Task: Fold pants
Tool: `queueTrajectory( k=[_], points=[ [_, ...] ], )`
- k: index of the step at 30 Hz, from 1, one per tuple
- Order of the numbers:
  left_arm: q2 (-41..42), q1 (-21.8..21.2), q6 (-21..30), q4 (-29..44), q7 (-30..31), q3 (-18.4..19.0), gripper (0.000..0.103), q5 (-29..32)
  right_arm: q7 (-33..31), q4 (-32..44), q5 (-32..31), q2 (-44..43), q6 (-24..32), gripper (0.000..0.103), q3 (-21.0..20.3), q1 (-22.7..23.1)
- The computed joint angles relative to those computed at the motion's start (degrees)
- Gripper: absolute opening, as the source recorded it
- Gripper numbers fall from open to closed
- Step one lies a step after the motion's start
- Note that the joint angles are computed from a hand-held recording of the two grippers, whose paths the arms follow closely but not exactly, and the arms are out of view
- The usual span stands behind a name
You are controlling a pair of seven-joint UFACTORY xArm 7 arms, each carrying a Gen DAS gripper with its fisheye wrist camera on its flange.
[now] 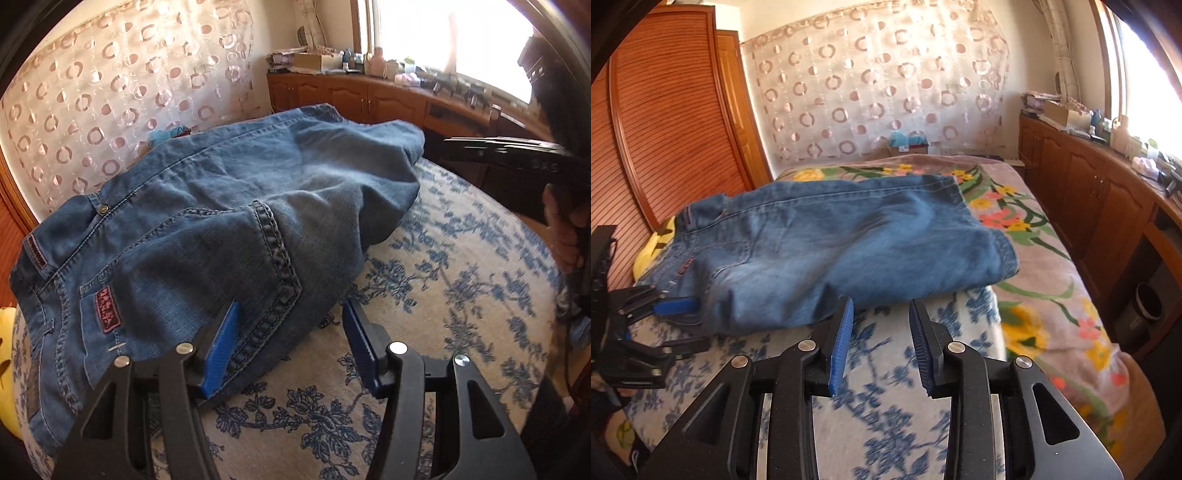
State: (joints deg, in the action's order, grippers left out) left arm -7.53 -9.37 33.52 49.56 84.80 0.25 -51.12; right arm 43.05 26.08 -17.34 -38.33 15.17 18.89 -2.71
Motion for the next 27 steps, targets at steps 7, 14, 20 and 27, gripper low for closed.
queueTrajectory(
  k=[7, 14, 20, 27],
  points=[
    [1.3, 0.4, 1.5, 3.5, -2.5, 0.4, 0.007, 1.0, 1.0, -0.8, 0.7, 0.5, -0.6, 0.032, 0.9, 2.3],
    [5.0, 2.3, 3.9, 12.1, -6.8, -0.5, 0.003, 2.5, 0.6, 1.9, 0.4, 6.4, -3.8, 0.032, 1.6, 3.2],
    [8.8, 4.1, 5.6, 17.2, -10.0, -2.0, 0.003, 4.6, 1.2, 8.1, -2.5, 15.6, -6.2, 0.032, 3.8, 1.4],
    [9.5, 6.5, 9.8, 17.8, -9.6, -2.3, 0.012, 3.4, 1.1, 13.5, -6.8, 22.6, -9.5, 0.032, 1.8, 2.8]
  ],
)
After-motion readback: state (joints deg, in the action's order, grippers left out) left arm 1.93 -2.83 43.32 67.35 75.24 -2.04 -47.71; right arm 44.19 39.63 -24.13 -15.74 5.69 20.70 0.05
